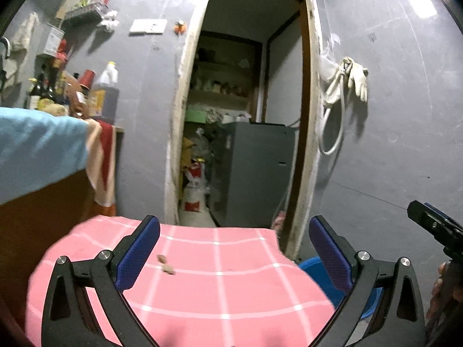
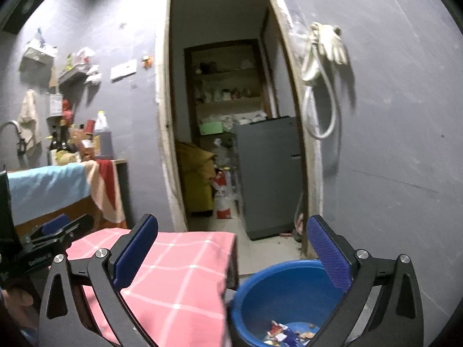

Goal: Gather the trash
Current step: 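Move both open tools back toward the two small brown pieces on the table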

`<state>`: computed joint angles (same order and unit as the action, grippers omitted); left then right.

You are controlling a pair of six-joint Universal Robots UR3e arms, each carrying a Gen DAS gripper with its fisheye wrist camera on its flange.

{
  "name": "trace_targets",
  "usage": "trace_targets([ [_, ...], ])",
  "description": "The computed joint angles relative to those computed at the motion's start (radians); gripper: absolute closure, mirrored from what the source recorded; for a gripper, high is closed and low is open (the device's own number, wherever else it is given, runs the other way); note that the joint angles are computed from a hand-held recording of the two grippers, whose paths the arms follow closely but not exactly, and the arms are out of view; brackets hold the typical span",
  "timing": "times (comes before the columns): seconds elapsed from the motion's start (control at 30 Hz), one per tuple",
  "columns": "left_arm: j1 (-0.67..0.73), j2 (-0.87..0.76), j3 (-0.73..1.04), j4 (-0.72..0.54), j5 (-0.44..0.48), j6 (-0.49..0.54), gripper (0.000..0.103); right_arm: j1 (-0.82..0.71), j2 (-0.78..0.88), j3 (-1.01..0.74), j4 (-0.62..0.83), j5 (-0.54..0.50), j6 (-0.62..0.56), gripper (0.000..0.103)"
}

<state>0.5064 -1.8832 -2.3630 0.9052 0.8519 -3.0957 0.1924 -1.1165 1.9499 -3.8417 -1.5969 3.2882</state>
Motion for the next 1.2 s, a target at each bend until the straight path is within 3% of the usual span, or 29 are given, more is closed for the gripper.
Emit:
trace_targets([
  [0.33, 0.298, 0.038, -0.153, 0.087, -0.187, 0.085, 0.002, 0.176, 0.157, -0.261, 0.077, -0.067, -0.02, 0.0],
  [0.53, 0.397, -0.015, -0.146, 0.091, -0.232, 0.138, 0.002, 0.231, 0.264, -0.436, 0.164, -0.07, -0.019, 0.0],
  [0.77, 0.395, -0.082, -0.041, -0.032, -0.182, 0.213, 0.002, 0.259, 0.395, -0.658, 0.319, -0.055, -0.039, 0.0],
  [1.0, 0.317, -0.154, 0.093, -0.161, -0.013, 0.248, 0.002, 0.265, 0.506, -0.881, 0.527, -0.025, -0.049, 0.0],
  [1.2, 0.28, -0.205, 0.179, -0.232, 0.055, 0.245, 0.002, 0.265, 0.583, -1.043, 0.661, -0.002, -0.059, 0.0],
])
